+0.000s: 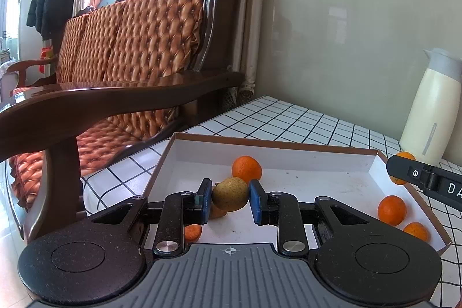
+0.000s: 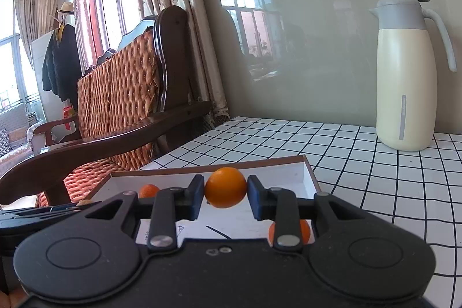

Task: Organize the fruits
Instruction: 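Lower both held fruits into the box and open both tools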

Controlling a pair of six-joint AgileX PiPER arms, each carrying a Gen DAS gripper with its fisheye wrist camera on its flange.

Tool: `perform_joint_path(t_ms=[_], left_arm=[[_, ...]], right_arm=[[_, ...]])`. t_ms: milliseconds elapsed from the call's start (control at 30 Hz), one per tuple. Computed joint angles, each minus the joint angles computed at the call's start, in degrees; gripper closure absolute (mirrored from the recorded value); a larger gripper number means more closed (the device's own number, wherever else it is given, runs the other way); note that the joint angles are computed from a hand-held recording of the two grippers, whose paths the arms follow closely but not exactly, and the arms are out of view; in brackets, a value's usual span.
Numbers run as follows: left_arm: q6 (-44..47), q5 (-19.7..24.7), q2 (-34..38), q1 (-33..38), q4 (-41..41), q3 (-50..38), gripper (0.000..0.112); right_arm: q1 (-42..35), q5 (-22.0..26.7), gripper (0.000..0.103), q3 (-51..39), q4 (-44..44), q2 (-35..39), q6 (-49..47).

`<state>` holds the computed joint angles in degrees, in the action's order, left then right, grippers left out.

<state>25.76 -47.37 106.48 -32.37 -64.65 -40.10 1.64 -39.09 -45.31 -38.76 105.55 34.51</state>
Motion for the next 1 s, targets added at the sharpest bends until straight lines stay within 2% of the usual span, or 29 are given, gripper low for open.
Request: perform_joint_path(t_ms=[367, 700, 900, 933, 967, 1000], left_arm=[[0.5, 0.6, 1.3, 0.9, -0.2, -1.3, 0.084], [1.0, 3.0, 3.1, 2.9, -0.2, -3.4, 0.084], [1.7, 4.2, 3.7, 3.6, -1.1, -5.4, 0.084], [2.3, 4.1, 3.9, 3.5, -1.9, -5.9, 0.084], [2.6, 4.0, 3.9, 3.5, -2.3, -6.3, 0.076], [3.8, 3.7, 3.8, 3.3, -4.0, -6.8, 0.03]], right_arm=[[1.6, 2.3, 0.079, -2.2, 2.0, 1.8, -0.7], [3.3, 5.8, 0.079, -5.6, 3.5, 4.4, -1.0], [4.8, 7.5, 0.076, -6.5, 10.1, 5.1, -7.1], [5.0, 7.8, 0.059, -6.5, 11.2, 4.9, -8.3], [5.2, 8.0, 0.026, -6.0, 14.0, 4.4, -9.9], [5.1, 5.9, 0.014, -4.3, 18.2, 3.4, -12.0]])
